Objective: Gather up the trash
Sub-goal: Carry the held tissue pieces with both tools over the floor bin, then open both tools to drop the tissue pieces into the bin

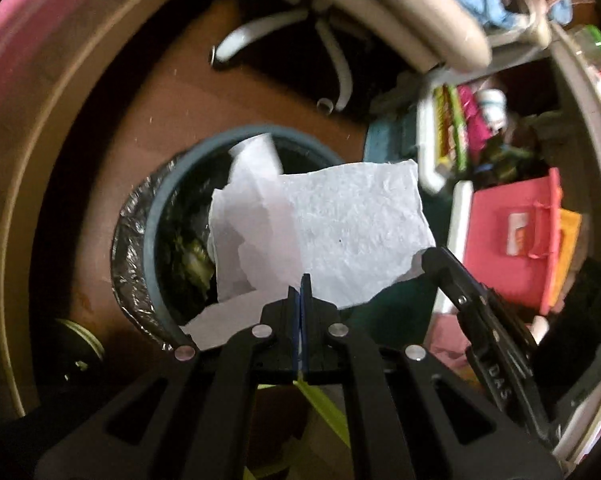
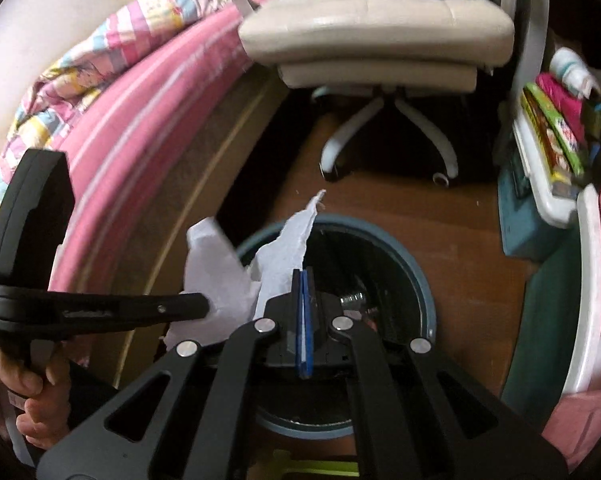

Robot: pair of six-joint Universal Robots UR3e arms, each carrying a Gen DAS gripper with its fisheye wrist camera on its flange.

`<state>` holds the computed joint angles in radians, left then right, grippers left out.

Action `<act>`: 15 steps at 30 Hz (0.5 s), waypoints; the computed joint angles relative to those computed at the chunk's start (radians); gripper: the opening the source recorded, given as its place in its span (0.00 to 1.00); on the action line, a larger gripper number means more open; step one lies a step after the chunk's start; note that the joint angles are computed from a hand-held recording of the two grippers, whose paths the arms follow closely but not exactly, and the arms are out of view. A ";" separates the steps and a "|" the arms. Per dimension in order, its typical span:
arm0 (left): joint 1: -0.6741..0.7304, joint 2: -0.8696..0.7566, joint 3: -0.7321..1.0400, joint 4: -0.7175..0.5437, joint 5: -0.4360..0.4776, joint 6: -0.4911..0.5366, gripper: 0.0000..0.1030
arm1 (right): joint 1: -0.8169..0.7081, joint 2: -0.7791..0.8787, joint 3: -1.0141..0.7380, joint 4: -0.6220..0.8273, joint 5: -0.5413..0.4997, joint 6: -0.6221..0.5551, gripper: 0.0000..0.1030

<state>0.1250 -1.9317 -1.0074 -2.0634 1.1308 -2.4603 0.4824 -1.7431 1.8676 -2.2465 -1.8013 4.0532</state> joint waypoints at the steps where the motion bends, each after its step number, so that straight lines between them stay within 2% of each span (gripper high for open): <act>1: -0.017 -0.014 -0.016 0.023 0.015 -0.016 0.00 | -0.003 0.004 0.012 -0.006 0.007 0.001 0.01; 8: -0.099 -0.080 -0.062 0.126 0.081 -0.069 0.01 | -0.022 0.030 0.107 -0.053 0.051 0.020 0.01; 10: -0.114 -0.087 -0.085 0.159 0.101 -0.088 0.05 | -0.023 0.038 0.122 -0.060 0.057 0.028 0.01; 11: -0.122 -0.096 -0.089 0.169 0.117 -0.098 0.12 | -0.025 0.041 0.128 -0.061 0.061 0.030 0.02; 12: -0.125 -0.103 -0.090 0.174 0.134 -0.108 0.32 | -0.026 0.045 0.132 -0.059 0.068 0.032 0.03; 13: -0.131 -0.110 -0.092 0.188 0.162 -0.126 0.47 | -0.033 0.048 0.136 -0.052 0.081 0.031 0.07; 14: -0.137 -0.107 -0.104 0.217 0.190 -0.147 0.70 | -0.037 0.049 0.132 -0.039 0.087 0.033 0.27; 15: -0.137 -0.102 -0.113 0.239 0.208 -0.160 0.71 | -0.032 0.051 0.125 -0.019 0.076 0.046 0.40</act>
